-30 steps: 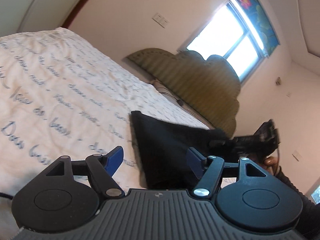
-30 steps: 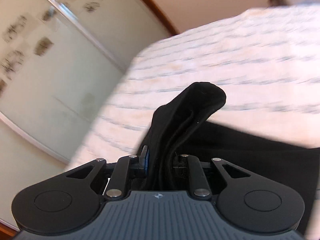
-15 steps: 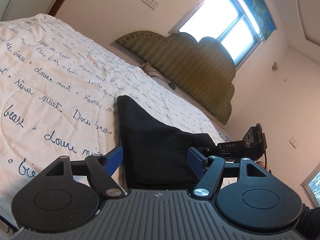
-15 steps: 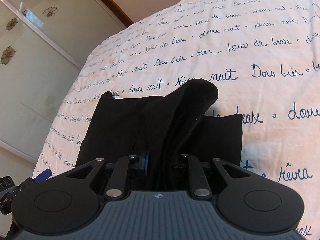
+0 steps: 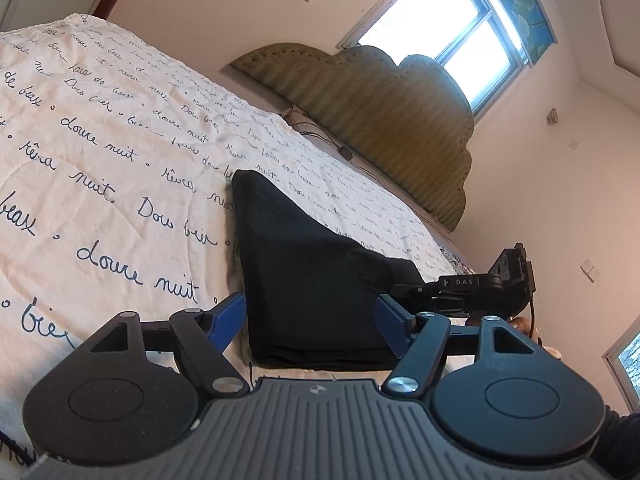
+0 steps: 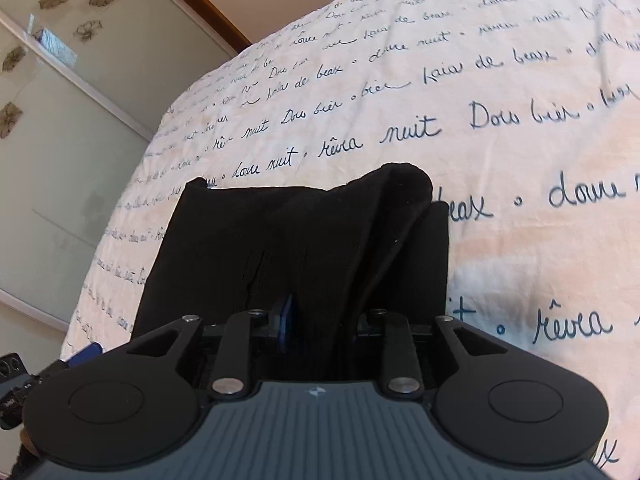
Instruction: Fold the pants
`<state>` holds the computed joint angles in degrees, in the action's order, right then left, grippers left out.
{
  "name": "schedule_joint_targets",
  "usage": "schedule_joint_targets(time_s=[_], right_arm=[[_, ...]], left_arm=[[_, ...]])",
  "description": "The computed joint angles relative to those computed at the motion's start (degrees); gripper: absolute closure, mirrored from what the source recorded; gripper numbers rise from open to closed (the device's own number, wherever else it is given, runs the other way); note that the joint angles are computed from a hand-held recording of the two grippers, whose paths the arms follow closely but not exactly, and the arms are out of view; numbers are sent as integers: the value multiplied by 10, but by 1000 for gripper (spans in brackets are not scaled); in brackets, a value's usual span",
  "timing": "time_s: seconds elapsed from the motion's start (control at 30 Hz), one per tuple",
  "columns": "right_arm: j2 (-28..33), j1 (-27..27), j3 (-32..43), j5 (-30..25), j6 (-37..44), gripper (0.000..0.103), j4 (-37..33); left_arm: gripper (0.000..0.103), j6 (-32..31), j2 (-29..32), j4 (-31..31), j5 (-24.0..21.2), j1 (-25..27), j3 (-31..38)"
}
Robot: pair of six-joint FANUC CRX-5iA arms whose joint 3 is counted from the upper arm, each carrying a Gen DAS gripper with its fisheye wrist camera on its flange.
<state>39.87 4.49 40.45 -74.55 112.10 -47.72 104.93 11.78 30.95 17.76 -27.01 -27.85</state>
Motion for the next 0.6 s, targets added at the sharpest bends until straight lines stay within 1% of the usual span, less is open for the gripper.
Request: schedule_joint_targets(time_s=[0.17,0.27,0.6], right_arm=[[-6,-11,-11,6,1,76,-13],[-16,-23,-22,17,6,76,-28],[-47,-59,-63,58,3,76,-57]], left_arm=[[31,-12,-1,23,8,-4,-6],[31,-14,-1,26,12,-6,-7],[31,-17,5,29,5,-7,-1]])
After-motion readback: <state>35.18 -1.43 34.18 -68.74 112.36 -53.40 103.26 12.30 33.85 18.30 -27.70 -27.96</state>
